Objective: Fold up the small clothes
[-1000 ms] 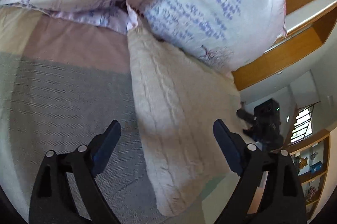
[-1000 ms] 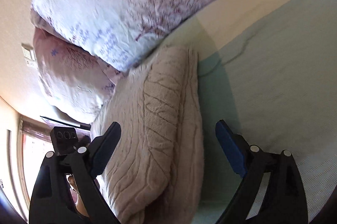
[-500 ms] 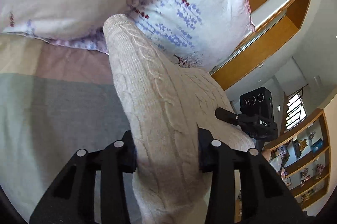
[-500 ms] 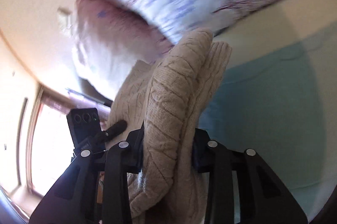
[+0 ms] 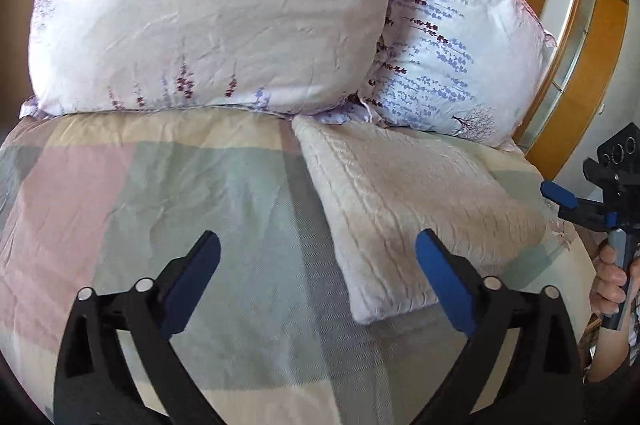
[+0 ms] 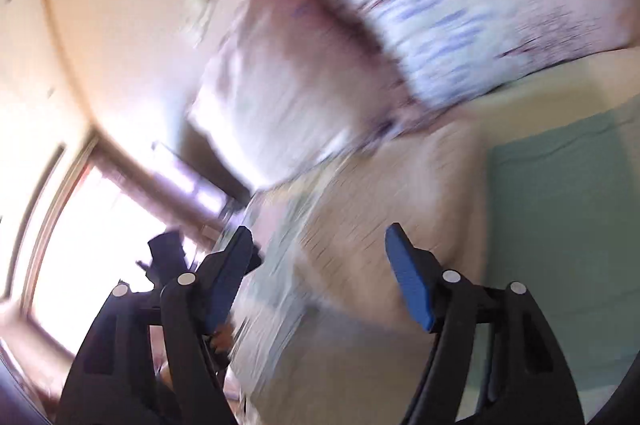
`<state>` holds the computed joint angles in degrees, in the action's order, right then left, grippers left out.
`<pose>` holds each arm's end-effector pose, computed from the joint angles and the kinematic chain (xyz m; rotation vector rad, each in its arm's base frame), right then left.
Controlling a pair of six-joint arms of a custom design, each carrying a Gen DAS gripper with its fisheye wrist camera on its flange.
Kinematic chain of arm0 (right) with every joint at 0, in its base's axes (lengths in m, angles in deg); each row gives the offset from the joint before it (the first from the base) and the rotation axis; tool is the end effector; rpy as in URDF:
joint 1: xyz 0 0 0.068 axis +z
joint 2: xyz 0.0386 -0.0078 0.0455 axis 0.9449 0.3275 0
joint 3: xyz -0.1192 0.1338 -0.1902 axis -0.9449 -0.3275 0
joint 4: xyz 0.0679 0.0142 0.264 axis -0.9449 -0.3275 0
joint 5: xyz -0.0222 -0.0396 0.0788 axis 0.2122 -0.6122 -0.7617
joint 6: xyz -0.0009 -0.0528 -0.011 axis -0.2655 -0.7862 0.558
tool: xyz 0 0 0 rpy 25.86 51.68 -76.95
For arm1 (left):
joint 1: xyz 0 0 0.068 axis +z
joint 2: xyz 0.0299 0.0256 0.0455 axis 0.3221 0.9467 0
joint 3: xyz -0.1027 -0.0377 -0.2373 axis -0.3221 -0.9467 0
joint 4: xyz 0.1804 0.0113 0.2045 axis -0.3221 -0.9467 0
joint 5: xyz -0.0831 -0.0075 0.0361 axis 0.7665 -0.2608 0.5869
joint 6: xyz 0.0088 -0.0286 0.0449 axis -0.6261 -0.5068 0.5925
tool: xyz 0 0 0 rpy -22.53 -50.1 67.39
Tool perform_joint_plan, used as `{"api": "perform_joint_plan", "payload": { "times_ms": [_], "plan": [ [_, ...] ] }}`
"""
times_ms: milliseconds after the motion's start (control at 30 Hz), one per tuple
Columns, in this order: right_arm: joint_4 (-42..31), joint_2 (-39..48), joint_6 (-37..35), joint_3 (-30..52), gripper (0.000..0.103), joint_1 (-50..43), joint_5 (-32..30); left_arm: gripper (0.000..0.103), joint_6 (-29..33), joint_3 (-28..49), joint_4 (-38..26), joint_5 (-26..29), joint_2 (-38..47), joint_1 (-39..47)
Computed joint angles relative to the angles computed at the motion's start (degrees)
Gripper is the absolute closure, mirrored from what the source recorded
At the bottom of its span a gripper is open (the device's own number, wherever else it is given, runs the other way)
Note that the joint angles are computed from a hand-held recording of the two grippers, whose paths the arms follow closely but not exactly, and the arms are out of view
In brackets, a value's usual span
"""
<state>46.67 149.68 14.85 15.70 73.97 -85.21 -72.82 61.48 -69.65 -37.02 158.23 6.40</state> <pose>0.3133 0.0459 0.1024 -0.3090 2.2477 1.2445 0.2705 -0.0631 0.1044 0.0663 2.2944 -0.3385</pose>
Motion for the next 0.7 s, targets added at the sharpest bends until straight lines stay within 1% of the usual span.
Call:
{"api": "perform_joint_plan", "payload": {
  "times_ms": [33,67,100,133,167,200,233,300,333,367,400,433,467,500,533,567,600,633,667,700],
  "plan": [
    [-2.53,0.61,-0.93,0.86,0.031,3.02,7.74,0.002,-0.65,-1.84,1.01,-0.62,-0.95,-0.97],
    [-3.87,2.54,-0.53,2.49,0.031,5.17,13.46,0.002,-1.44,-2.5,0.73,-1.09,-1.02,-2.01],
    [-5.48,5.96,-0.19,4.53,0.033,5.82,16.95,0.002,-1.34,-3.41,0.35,-1.04,-1.35,-1.91],
    [-5.73,9.36,2.62,6.15,0.035,5.7,18.27,0.002,-2.38,-2.8,0.37,-2.04,0.47,-3.3],
    [-3.39,9.87,3.64,4.89,0.04,4.33,16.01,0.002,-3.2,-2.86,0.35,-2.99,1.41,-4.61],
    [-0.18,7.5,4.5,1.55,0.04,3.63,14.92,0.002,-4.15,-3.04,1.0,-4.11,2.52,-5.99],
    [2.61,4.7,5.37,-2.0,0.039,4.08,15.73,0.002,-5.13,-3.14,1.11,-5.27,3.31,-7.35],
    [8.64,-4.05,6.56,-11.01,0.031,3.73,18.01,0.002,-6.98,-2.79,0.91,-7.43,5.07,-9.71],
    [10.6,-7.58,7.15,-14.54,0.018,4.18,20.24,0.002,-8.04,-2.3,0.55,-9.1,6.1,-10.84],
    [12.11,-10.45,6.95,-18.02,0.014,4.79,23.28,0.002,-8.91,-1.31,-0.34,-10.9,7.33,-11.99],
    [12.56,-12.33,6.39,-20.5,0.014,6.18,27.4,0.002,-9.46,0.04,-1.79,-12.68,8.66,-13.12],
    [13.3,-11.38,6.44,-20.79,0.014,8.44,31.94,0.002,-9.82,1.66,-3.37,-14.89,10.31,-14.48],
    [13.46,-10.17,6.13,-20.98,0.014,11.39,37.98,0.002,-9.99,2.61,-4.07,-16.65,11.56,-15.49],
    [13.46,-6.09,6.26,-18.64,0.014,14.13,42.88,0.002,-9.93,3.38,-4.34,-18.84,12.84,-16.65],
    [11.86,-4.13,6.35,-17.31,0.014,16.52,47.35,0.002,-9.69,4.1,-4.94,-19.74,13.57,-17.01],
    [11.69,0.56,6.97,-14.26,0.013,18.02,49.78,0.002,-9.53,4.69,-5.9,-20.59,13.84,-17.43],
    [10.88,3.42,7.44,-11.94,0.01,19.09,51.16,0.002,-9.61,4.94,-6.36,-21.61,14.07,-17.83],
    [11.65,3.78,7.67,-11.84,0.008,20.8,53.73,0.002,-10.0,5.58,-7.47,-22.45,14.53,-18.08],
    [11.66,4.13,8.11,-11.55,0.001,22.33,56.46,0.002,-10.06,6.42,-8.69,-22.66,15.14,-18.05],
    [11.09,5.15,8.37,-10.44,0.001,23.14,57.69,0.002,-9.91,6.61,-8.91,-22.78,15.27,-18.02]
  ]
}}
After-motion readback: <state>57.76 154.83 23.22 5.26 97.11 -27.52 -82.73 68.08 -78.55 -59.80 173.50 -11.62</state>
